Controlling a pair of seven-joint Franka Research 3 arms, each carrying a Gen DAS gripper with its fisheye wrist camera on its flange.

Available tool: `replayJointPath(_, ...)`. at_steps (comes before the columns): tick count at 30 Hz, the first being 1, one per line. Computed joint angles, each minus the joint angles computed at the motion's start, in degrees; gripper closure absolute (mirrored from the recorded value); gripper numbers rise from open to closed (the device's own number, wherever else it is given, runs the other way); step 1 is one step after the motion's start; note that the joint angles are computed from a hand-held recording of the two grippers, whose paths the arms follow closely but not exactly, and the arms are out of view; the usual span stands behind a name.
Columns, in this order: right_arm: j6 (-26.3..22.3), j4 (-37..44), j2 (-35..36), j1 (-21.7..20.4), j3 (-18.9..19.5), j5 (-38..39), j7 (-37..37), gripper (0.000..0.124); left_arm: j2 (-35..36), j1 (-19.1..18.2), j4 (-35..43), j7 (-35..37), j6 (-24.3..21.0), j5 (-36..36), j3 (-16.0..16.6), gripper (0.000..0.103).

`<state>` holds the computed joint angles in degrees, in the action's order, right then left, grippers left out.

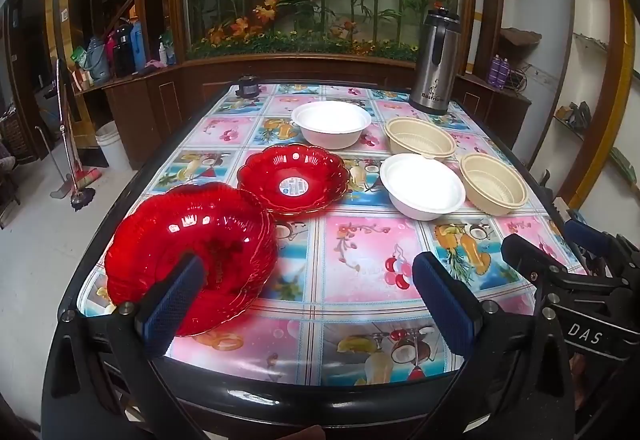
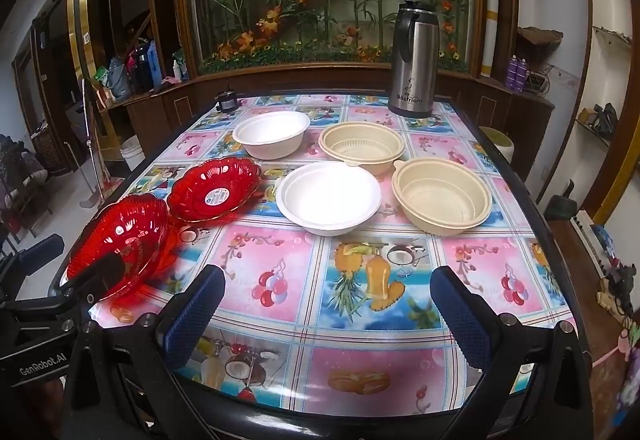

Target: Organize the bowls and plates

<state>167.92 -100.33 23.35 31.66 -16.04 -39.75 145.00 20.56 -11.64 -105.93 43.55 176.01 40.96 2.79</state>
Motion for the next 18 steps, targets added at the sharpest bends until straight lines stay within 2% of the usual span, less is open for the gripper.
replayJointPath(18,0.1,0.1,0.1,0.2,-0.1,0.4,-0.2,0.021,-0.2,-0.1,-0.5,0.3,0.2,-0.2,0.2,0.0)
